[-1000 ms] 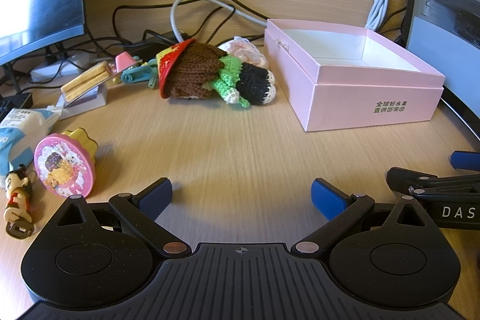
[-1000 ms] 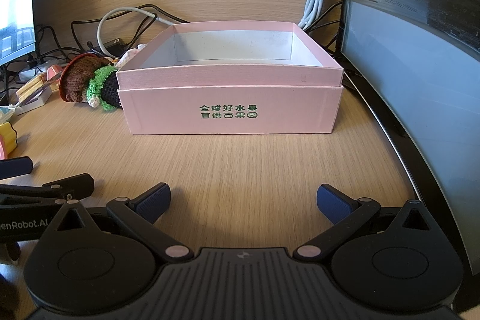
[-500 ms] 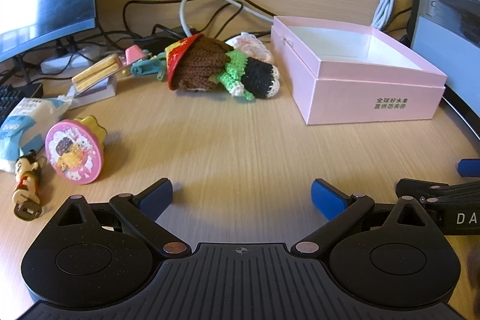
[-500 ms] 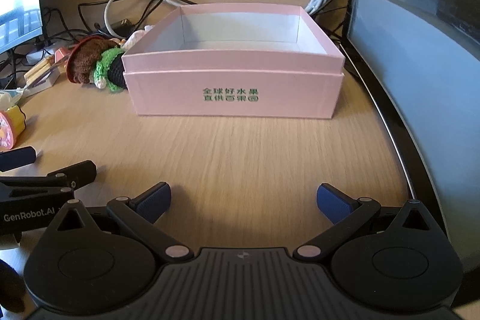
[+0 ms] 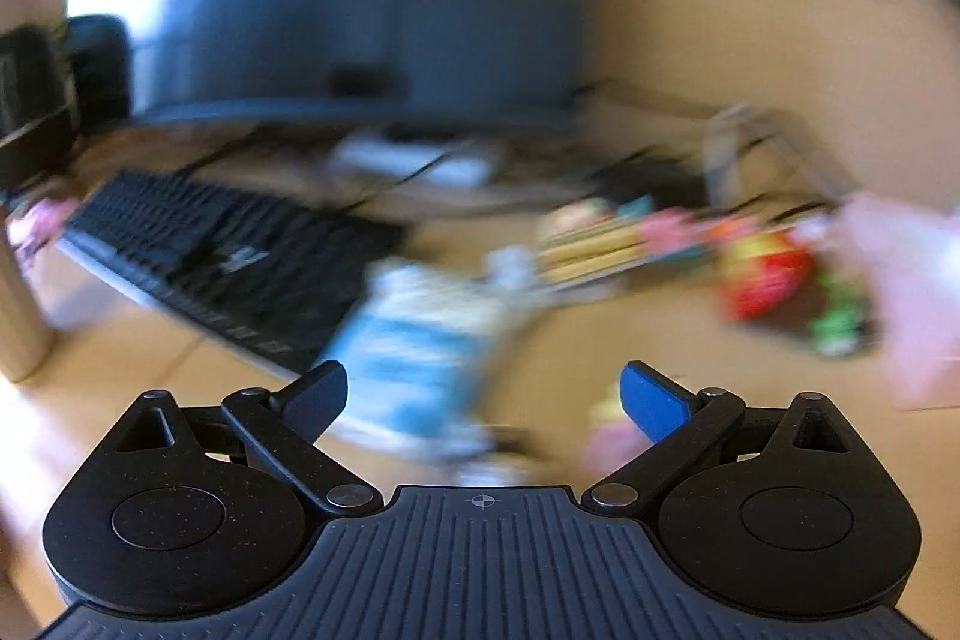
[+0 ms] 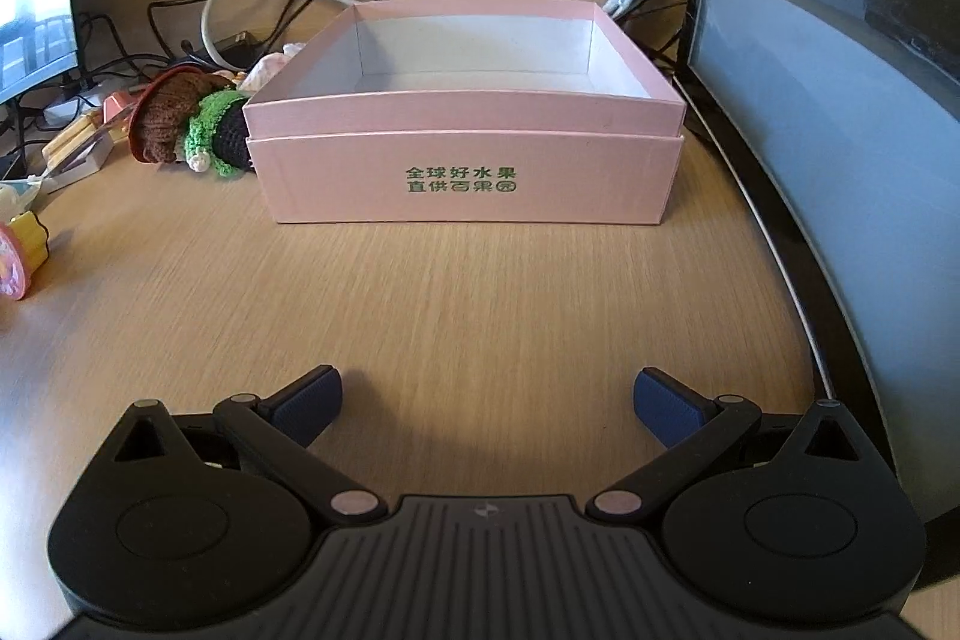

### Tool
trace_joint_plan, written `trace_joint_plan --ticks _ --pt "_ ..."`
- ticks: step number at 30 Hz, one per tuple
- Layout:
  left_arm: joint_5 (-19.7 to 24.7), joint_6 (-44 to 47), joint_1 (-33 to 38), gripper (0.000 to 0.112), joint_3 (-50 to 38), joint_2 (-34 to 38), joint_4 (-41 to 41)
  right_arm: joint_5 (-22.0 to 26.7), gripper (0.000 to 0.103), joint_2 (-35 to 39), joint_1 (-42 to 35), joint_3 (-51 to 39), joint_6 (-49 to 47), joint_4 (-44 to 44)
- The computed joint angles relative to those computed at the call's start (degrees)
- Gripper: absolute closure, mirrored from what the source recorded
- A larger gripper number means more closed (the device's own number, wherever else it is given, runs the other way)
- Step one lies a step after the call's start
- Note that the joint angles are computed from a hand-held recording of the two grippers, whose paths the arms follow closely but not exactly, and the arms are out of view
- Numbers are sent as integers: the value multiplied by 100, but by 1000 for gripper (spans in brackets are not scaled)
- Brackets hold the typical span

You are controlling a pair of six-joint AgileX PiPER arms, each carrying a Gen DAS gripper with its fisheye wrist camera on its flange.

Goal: Organize objects
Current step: 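Grasp the blue tissue pack with the left tool while the right tool grasps the pink round toy, then lower the tissue pack into the pink box with the left tool while the right tool carries the pink toy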

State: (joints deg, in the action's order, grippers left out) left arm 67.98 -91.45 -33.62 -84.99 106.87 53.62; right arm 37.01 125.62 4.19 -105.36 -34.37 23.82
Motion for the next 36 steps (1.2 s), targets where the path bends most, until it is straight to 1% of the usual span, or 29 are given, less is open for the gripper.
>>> trace_joint_plan --ticks 2,3,4,6,9,10,12,13,14,15,16,17,18,20,22,25,27,28,29,30,31,32,34,35,36 --pt "-367 513 489 12 244 -190 -312 325 0 -43 53 -92 66 127" --pt "-595 673 621 12 391 -259 -325 315 0 -156 94 30 70 242" --pt "-893 885 765 12 518 -317 -339 249 0 -304 166 201 90 311" --pt "-1337 1239 986 12 586 -298 -392 88 0 -660 421 590 185 304" --pt "-1741 1685 1265 12 438 -117 -590 -190 0 -1174 863 1074 407 194" --pt "-1964 1841 1382 14 444 -89 -682 -289 0 -1321 985 1216 437 175" --pt "-2136 2128 1462 26 418 -10 -821 -453 0 -1527 1248 1345 469 104" --pt "-2140 2224 1504 39 362 71 -877 -503 0 -1568 1381 1346 510 -7" --pt "-2091 2243 1495 48 317 122 -908 -562 1 -1599 1519 1345 502 -142" --pt "-2189 2177 1489 49 393 92 -898 -624 1 -1599 1600 1351 326 -120" --pt "-2240 2040 1454 53 491 19 -853 -701 1 -1574 1697 1358 -79 44" --pt "-2288 1903 1425 53 604 -88 -833 -771 2 -1512 1805 1343 -470 212" --pt "-2345 1664 1370 54 800 -271 -796 -791 5 -1443 1888 1304 -834 374" --pt "-2359 1351 1289 54 1127 -656 -772 -762 9 -1163 2105 1088 -1575 761" --pt "-2239 1044 1139 55 1489 -1151 -723 -710 11 -859 2272 806 -1935 981" --pt "-1754 649 800 55 1888 -1836 -577 -794 13 -404 2576 366 -2208 1118" --pt "-1417 549 571 55 2032 -2173 -575 -845 18 -60 2778 -43 -2133 912" --pt "-1283 560 486 55 2044 -2270 -608 -789 21 62 2829 -221 -2041 800" --pt "-1168 563 393 55 2063 -2357 -645 -628 28 259 2884 -551 -1801 583" --pt "-1044 578 283 55 2056 -2428 -698 -386 42 456 2927 -922 -1456 302" --pt "-957 581 185 55 2054 -2477 -723 -108 47 633 2930 -1280 -1157 71" --pt "-886 591 82 55 2031 -2494 -747 156 48 756 2899 -1582 -864 -107" --pt "-854 762 -105 55 1926 -2450 -900 449 48 805 2800 -1852 -648 -131" --pt "-911 879 -189 55 1875 -2401 -1011 478 48 689 2710 -1759 -727 5" --pt "-1065 1072 -236 55 1791 -2318 -1201 455 48 424 2585 -1437 -924 218"
